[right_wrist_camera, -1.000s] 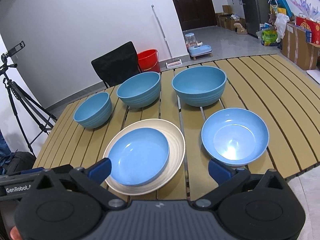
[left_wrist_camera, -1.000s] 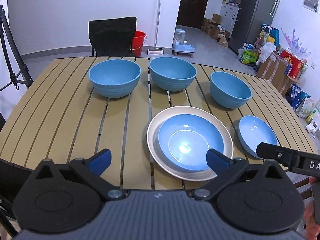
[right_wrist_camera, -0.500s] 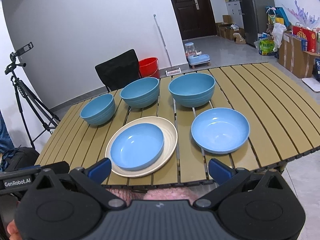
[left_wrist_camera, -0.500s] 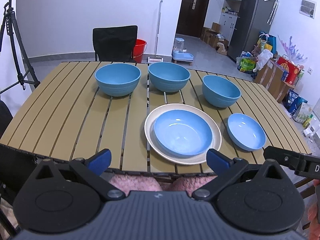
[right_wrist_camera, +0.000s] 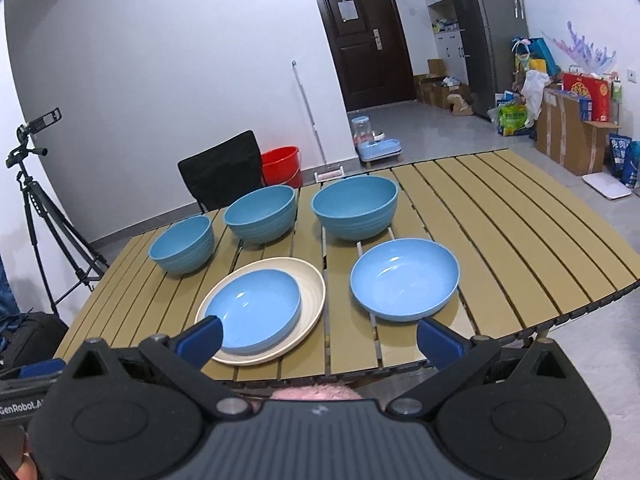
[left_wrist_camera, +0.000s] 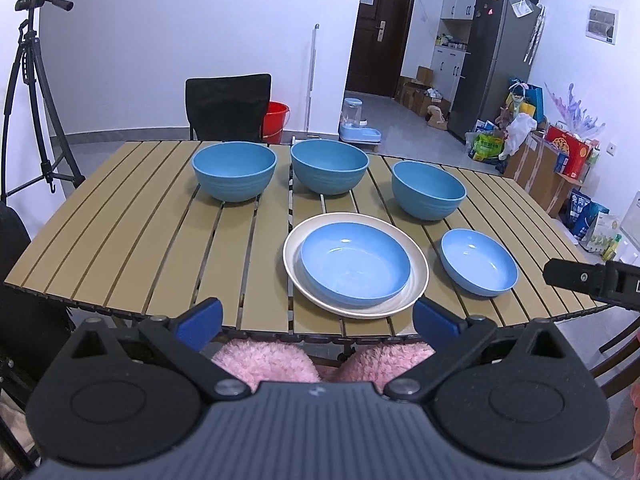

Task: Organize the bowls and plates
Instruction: 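Withdraw both tools up and away from the stacked dishes, then move both tools to the second light blue shallow dish beside the stack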

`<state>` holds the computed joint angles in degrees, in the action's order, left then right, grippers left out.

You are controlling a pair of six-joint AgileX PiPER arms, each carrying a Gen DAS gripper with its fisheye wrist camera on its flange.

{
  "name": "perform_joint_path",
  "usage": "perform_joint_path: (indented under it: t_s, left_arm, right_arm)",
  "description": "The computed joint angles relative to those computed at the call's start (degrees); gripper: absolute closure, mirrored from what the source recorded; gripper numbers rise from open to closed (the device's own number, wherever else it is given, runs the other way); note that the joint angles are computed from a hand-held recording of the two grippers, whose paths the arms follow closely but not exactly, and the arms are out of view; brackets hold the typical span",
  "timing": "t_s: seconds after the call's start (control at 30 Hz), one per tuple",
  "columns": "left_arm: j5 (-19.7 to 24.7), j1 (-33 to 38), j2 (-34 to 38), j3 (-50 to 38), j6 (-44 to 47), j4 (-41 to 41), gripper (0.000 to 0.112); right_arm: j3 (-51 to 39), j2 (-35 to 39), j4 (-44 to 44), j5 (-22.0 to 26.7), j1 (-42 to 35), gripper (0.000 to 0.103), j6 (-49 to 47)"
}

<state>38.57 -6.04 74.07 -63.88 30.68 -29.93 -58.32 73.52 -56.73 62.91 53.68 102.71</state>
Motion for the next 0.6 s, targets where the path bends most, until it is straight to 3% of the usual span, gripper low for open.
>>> perform_joint_path:
  t_s: [0.33,0.6]
  left_arm:
    - [-1.7,-0.9,-0.3,2.8,1.0,0.0,0.009]
    - [-2.6,-2.0,0.9,4.0,4.4,-2.7,0.009]
  right_arm:
    - [2.7,-1.2,-0.8,0.9,-0.8,0.000,2.4]
    - [7.0,-2.8,-0.8,-2.3,-4.5,0.000,5.1]
